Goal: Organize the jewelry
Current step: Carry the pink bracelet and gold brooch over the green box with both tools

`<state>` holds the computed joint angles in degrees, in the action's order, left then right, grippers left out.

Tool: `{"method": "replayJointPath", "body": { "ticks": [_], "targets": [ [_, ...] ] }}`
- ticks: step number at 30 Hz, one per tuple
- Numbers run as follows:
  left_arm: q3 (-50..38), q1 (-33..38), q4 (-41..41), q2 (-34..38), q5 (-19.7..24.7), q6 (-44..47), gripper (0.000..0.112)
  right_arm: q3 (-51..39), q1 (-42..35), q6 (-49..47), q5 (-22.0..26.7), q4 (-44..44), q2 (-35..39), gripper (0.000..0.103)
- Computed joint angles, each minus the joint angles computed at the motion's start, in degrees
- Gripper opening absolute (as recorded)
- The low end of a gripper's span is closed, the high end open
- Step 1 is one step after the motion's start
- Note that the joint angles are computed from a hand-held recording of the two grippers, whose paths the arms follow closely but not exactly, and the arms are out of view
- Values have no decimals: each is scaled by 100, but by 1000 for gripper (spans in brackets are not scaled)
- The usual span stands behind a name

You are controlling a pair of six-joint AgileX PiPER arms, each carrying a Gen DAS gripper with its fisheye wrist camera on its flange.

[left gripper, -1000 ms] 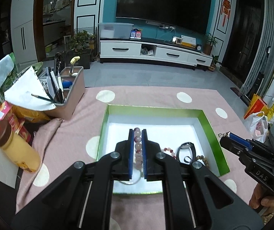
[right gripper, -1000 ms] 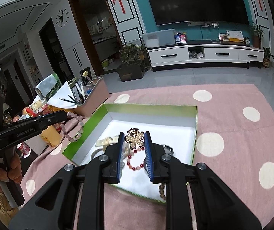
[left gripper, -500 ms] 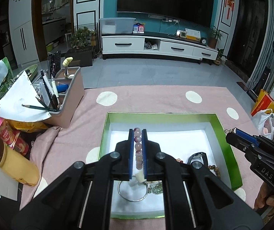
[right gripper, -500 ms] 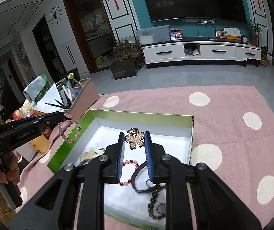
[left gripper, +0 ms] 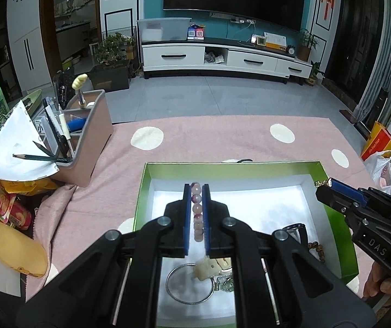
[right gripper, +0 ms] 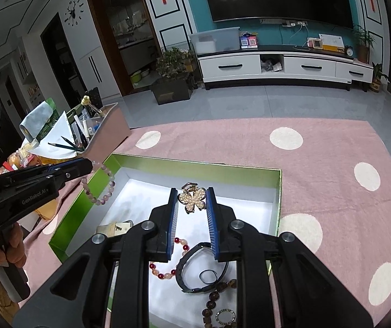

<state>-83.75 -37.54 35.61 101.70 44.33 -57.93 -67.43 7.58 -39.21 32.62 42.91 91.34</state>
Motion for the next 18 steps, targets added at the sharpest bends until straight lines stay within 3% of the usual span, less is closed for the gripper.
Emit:
{"method": "replayJointPath", "body": {
  "ticks": [18],
  "targets": [
    [-227,154,-302,402,-62,285,7,-407,181,503,24,-565,421,20]
  ]
}}
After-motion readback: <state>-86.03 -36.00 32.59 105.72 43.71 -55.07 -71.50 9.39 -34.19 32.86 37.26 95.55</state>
